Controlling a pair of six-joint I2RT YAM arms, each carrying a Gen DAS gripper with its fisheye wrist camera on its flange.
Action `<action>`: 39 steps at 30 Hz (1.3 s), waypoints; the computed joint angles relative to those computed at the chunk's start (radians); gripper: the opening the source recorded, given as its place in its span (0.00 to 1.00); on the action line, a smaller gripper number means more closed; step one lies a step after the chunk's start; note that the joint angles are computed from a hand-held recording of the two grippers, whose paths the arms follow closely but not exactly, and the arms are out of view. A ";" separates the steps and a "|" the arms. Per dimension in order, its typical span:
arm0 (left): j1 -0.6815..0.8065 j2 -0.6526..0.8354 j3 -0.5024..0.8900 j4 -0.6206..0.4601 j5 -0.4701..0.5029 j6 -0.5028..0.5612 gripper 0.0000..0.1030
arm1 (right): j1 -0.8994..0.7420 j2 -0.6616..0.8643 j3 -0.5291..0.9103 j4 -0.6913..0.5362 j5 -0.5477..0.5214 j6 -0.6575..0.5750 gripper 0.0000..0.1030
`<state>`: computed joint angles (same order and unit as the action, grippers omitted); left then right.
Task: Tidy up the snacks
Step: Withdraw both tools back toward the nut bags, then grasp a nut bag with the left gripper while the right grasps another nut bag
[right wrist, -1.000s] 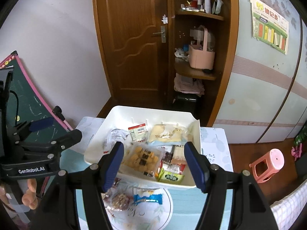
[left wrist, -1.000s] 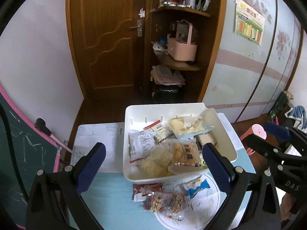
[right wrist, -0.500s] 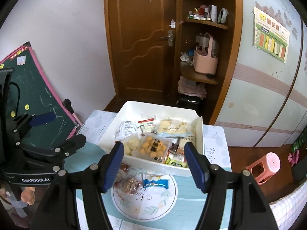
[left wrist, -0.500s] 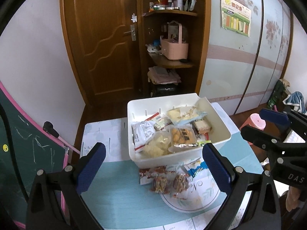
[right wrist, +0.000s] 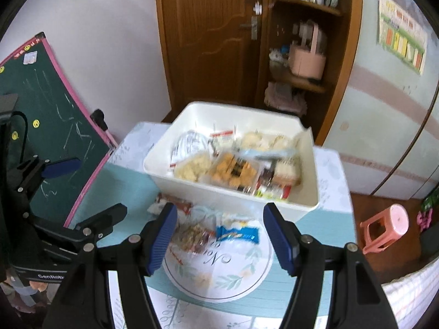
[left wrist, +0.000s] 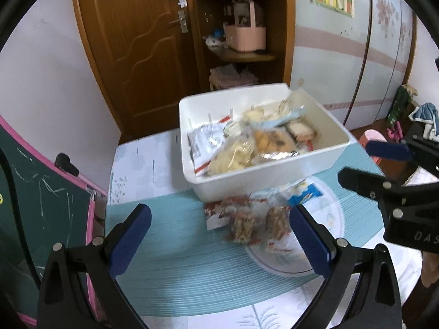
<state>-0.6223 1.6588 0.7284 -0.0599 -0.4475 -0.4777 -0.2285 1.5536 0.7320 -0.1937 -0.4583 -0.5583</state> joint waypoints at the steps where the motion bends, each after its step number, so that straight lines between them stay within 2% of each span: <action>1: 0.015 0.025 -0.010 0.027 0.010 0.005 0.97 | 0.005 0.029 -0.004 0.013 0.000 0.009 0.64; 11: 0.122 0.219 -0.047 0.183 0.069 0.047 0.97 | 0.106 0.402 0.014 0.193 0.059 0.157 0.64; 16: 0.166 0.279 -0.048 0.226 0.114 0.044 0.97 | 0.143 0.523 0.070 0.234 0.049 0.271 0.64; 20: 0.177 0.310 -0.040 0.245 0.139 0.047 0.97 | 0.174 0.591 0.089 0.282 0.085 0.306 0.64; 23: 0.177 0.331 -0.027 0.253 0.151 0.053 0.97 | 0.180 0.595 0.047 0.371 0.093 0.277 0.63; 24: 0.176 0.338 -0.020 0.251 0.156 0.053 0.97 | 0.184 0.594 0.033 0.392 0.105 0.257 0.58; 25: 0.174 0.346 -0.010 0.249 0.160 0.052 0.97 | 0.189 0.594 0.019 0.420 0.123 0.243 0.54; 27: 0.169 0.362 0.009 0.247 0.172 0.051 0.97 | 0.192 0.590 -0.014 0.476 0.173 0.190 0.33; 35: 0.133 0.482 0.139 0.220 0.208 0.029 0.97 | 0.038 0.602 0.033 0.336 0.027 0.104 0.33; 39: 0.128 0.554 0.224 0.180 0.228 -0.004 0.95 | -0.012 0.603 0.022 0.330 -0.005 0.073 0.33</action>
